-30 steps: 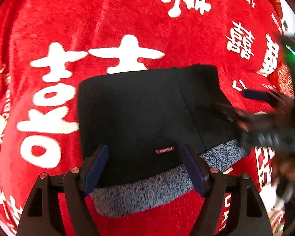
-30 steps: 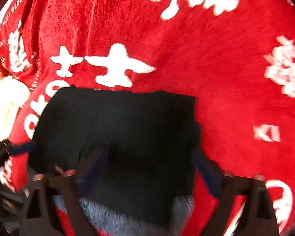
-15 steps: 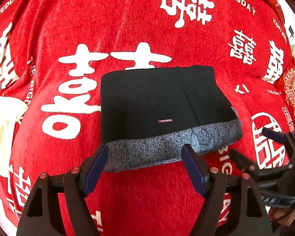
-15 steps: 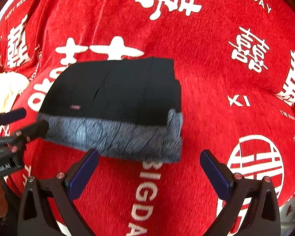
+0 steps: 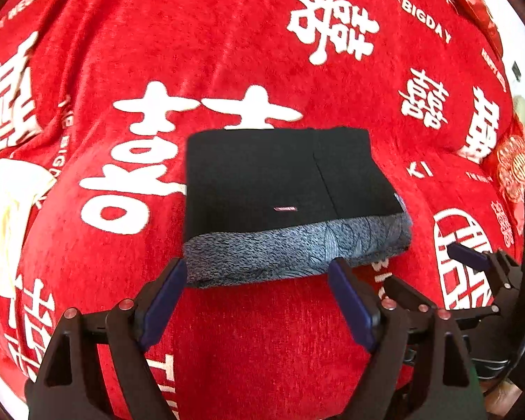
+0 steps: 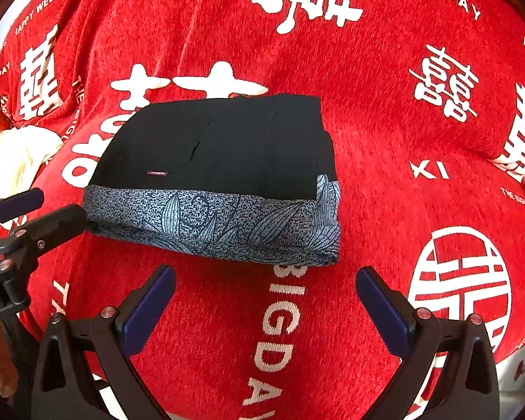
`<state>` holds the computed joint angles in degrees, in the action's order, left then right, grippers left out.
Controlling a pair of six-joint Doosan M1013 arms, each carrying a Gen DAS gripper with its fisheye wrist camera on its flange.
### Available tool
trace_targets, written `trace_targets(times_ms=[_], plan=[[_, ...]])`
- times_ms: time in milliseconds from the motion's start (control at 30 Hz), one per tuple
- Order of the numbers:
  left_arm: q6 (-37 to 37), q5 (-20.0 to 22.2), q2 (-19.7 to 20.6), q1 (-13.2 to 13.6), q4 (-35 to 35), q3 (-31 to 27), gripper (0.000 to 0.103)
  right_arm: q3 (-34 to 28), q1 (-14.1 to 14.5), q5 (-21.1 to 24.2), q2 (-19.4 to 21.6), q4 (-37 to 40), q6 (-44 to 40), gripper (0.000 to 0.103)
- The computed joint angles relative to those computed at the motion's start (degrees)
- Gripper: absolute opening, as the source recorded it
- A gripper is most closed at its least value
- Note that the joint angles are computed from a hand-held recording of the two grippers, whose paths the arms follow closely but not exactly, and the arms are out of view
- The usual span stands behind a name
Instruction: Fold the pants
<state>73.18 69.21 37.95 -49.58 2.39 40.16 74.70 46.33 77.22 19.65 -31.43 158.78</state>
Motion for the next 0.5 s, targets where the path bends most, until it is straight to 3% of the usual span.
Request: trace_targets(times_ms=[67,500], plan=[[-1.7,-0.9,-0.6,-0.3,1.7,0.9,0.085,-0.1,0.0,0.0,0.0,0.0,0.1,0.103],[1.3,2.8,-0.1,-1.0,0.8,-0.6,0.085,-0.8,0.4,0.2,0.4,0.4,-0.4,0.103]])
